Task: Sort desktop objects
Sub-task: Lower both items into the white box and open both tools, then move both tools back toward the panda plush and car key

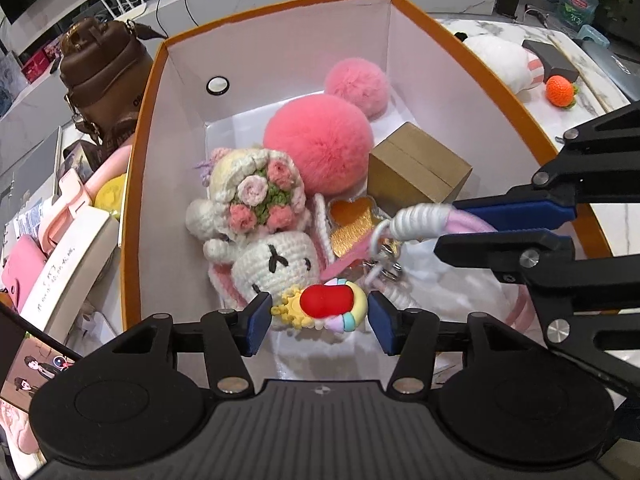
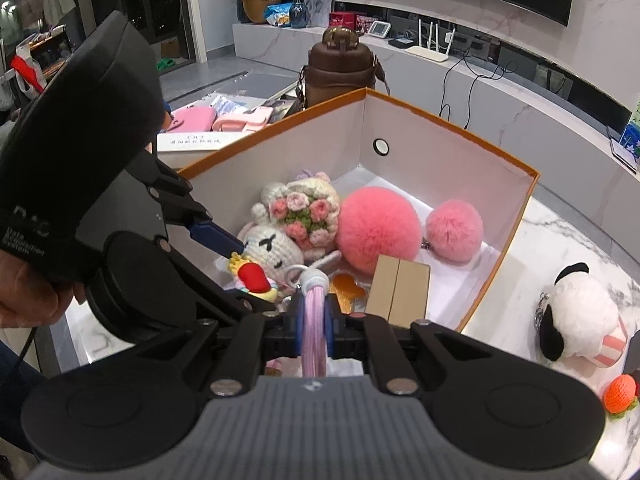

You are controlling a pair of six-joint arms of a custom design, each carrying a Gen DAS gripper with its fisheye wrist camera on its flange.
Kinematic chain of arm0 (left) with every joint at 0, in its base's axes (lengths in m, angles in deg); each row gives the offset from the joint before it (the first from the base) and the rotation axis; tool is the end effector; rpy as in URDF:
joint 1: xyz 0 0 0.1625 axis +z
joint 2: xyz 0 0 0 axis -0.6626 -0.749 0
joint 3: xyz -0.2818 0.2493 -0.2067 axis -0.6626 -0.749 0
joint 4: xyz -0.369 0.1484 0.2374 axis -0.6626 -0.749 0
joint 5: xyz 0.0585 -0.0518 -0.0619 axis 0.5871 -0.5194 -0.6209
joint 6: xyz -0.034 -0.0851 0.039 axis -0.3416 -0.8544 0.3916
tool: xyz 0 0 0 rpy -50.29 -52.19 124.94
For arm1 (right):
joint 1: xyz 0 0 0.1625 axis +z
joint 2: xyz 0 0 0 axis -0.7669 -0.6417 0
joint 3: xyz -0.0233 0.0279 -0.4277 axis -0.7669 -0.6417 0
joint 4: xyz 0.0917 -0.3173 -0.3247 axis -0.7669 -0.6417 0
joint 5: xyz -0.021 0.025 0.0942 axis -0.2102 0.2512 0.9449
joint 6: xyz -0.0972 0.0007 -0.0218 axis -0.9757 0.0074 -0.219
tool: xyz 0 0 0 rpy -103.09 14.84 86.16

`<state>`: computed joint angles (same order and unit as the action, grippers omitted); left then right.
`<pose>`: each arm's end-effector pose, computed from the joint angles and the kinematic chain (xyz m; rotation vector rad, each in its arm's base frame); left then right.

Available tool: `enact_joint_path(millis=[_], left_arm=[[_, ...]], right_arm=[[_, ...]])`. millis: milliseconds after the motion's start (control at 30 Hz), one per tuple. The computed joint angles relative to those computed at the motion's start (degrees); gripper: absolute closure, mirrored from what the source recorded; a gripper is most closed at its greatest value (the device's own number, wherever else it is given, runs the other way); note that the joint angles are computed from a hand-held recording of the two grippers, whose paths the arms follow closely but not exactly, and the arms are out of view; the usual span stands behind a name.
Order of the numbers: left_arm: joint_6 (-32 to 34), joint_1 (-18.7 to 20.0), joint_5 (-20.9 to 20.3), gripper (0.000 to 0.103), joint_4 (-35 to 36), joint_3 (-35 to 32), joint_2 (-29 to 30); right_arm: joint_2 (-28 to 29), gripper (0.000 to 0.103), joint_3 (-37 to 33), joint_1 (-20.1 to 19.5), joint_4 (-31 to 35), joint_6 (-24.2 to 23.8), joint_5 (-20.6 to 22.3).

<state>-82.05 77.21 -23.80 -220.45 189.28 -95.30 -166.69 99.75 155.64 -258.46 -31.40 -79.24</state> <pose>-0.2590 -0.4229 0.0623 1.0531 2.2330 -0.1425 0.1792 -0.3386 0.1722 0.7515 -2.3305 0.7028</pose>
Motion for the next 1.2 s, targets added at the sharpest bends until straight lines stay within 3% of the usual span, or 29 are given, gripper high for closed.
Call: enact_joint_path(millis=[67, 333, 800, 1200], left_arm=[[-0.8, -0.1, 0.7, 0.034, 1.0, -0.2, 0.2], [-1.9, -0.1, 0.5, 0.033, 2.5, -0.5, 0.0], [-1.7, -1.5, 2.1, 0.02, 1.0, 0.0, -0.7], [-3.6, -2.6, 4.0, 0.02, -0.8, -0.3, -2.9]], right_arm=[[-0.1, 0.089, 0.0, 0.1, 0.3, 0.0, -0.3], [-0.6, 0.079, 0.2, -0.1, -0.5, -0.1, -0.2], [-1.6, 0.078, 0.5, 0.5, -2.2, -0.2, 0.5], [-1.7, 0.074, 0.1, 0.7, -5.4, 0.8, 2.0]])
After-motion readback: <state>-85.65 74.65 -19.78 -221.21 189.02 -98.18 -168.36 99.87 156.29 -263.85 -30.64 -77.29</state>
